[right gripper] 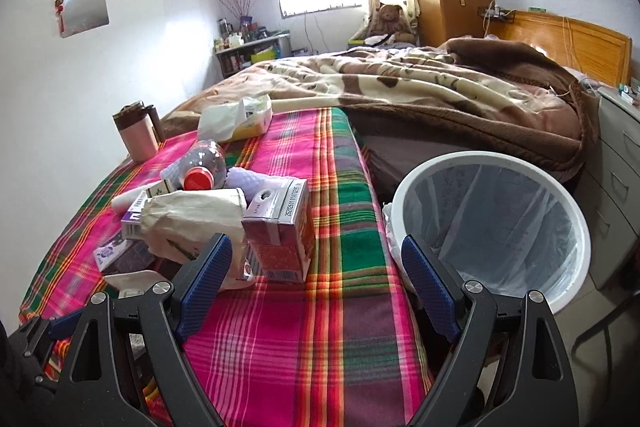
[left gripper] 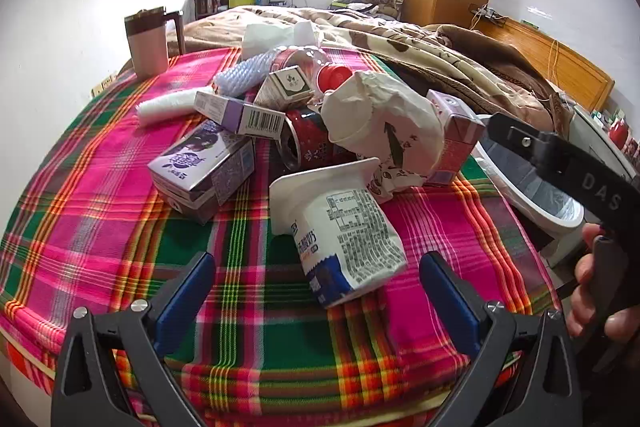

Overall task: Collect trash
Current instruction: 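Grasp the white yogurt cup with the left tool while the right tool grasps a small milk carton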

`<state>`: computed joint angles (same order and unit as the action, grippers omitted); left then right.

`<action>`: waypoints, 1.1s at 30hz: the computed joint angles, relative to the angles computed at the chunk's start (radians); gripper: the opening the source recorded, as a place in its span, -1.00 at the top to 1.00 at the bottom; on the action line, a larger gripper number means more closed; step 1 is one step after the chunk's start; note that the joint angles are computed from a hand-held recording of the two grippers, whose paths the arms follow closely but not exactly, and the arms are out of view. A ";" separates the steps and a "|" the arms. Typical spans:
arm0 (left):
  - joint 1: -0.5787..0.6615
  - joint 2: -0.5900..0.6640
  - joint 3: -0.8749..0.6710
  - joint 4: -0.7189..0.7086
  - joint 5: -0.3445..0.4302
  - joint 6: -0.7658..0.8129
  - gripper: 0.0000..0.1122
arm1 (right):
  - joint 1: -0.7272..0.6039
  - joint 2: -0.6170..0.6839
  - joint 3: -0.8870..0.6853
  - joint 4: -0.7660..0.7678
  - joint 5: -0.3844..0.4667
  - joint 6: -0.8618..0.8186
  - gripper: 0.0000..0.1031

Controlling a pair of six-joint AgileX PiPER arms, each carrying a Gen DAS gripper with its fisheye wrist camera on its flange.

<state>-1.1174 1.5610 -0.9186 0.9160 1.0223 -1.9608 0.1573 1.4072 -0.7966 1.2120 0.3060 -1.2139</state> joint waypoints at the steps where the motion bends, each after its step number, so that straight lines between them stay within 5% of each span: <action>1: 0.009 -0.001 0.004 0.001 -0.016 0.000 -0.83 | 0.002 0.007 -0.006 -0.005 -0.003 0.006 -0.71; 12: 0.096 -0.060 0.098 -0.027 -0.135 -0.036 -0.54 | 0.028 0.117 -0.110 -0.103 0.056 0.116 -0.71; 19: 0.102 -0.094 0.131 -0.017 -0.131 -0.063 -0.43 | 0.030 0.138 -0.131 -0.164 0.059 0.154 -0.10; 25: 0.148 -0.087 0.116 -0.017 -0.179 -0.014 -0.42 | 0.050 0.161 -0.152 -0.229 0.037 0.213 -0.08; 27: 0.175 -0.080 0.111 -0.030 -0.202 0.007 -0.37 | 0.053 0.170 -0.158 -0.252 0.039 0.231 0.08; 29: 0.185 -0.075 0.108 -0.032 -0.204 0.016 -0.25 | 0.051 0.173 -0.160 -0.261 0.043 0.244 0.25; 33: 0.192 -0.080 0.111 -0.033 -0.216 0.030 -0.01 | 0.020 0.154 -0.141 -0.171 0.071 0.157 0.26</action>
